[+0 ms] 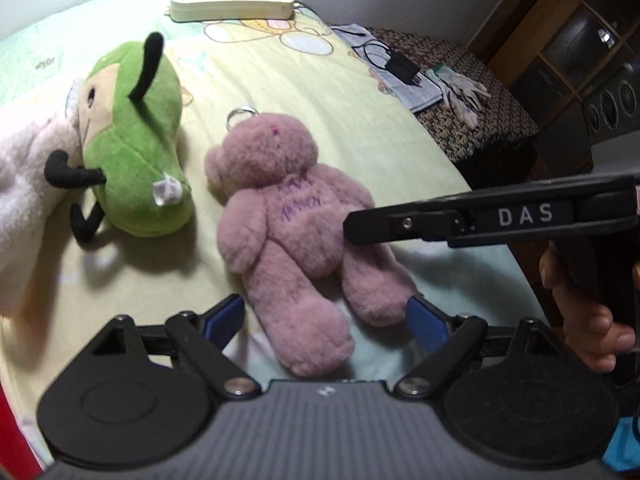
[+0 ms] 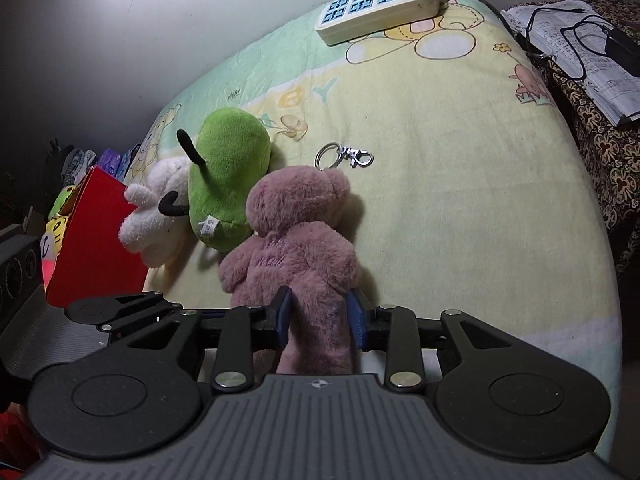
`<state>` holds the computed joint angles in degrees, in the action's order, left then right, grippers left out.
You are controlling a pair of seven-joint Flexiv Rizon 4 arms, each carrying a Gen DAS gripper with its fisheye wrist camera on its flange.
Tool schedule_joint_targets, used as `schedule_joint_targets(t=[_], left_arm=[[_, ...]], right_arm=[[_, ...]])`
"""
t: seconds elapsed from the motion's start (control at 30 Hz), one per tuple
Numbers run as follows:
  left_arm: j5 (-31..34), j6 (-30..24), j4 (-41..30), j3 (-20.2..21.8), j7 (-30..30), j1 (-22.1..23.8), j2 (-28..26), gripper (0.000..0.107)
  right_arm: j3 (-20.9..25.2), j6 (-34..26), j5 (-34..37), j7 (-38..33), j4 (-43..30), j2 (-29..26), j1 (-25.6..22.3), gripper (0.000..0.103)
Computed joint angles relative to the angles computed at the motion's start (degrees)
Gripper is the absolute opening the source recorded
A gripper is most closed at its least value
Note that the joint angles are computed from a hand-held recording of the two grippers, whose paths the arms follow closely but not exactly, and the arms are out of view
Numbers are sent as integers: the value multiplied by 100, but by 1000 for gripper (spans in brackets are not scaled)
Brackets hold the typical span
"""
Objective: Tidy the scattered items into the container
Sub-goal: 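Close the right gripper on the pink bear plush and lift it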
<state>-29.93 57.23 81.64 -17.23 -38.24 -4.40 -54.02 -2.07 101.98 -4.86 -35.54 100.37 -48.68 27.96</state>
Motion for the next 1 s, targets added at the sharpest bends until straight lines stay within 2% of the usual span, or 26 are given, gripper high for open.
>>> schedule_joint_targets(t=[0.03, 0.1, 0.23, 0.33, 0.43, 0.53, 0.8, 1.0], left_arm=[[-20, 41, -106, 16, -79, -34, -64, 92], [7, -32, -350, 66, -224, -98, -200, 92], [17, -220, -590, 40, -335, -105, -373, 92], [13, -109, -571, -14, -284, -104, -401, 92], [6, -141, -580, -20, -314, -91, -395, 92], [-22, -136, -504, -61, -274, -55, -349, 92], [-165, -49, 57, -250, 124, 79, -33, 92], [-539, -18, 651, -455, 532, 319, 323, 92]], right_arm=[[-120, 27, 70, 58, -45, -45, 87, 46], [-69, 24, 94, 119, -186, -150, 17, 51], [463, 271, -33, 80, -442, -387, -450, 51], [763, 346, -103, 121, -586, -532, -699, 51], [1208, 446, -257, 174, -673, -666, -1072, 48], [1443, 485, -422, 207, -636, -685, -1277, 44], [1644, 572, -561, 342, -80, -362, -1434, 36], [1496, 993, -332, 518, 422, -78, -1148, 30]])
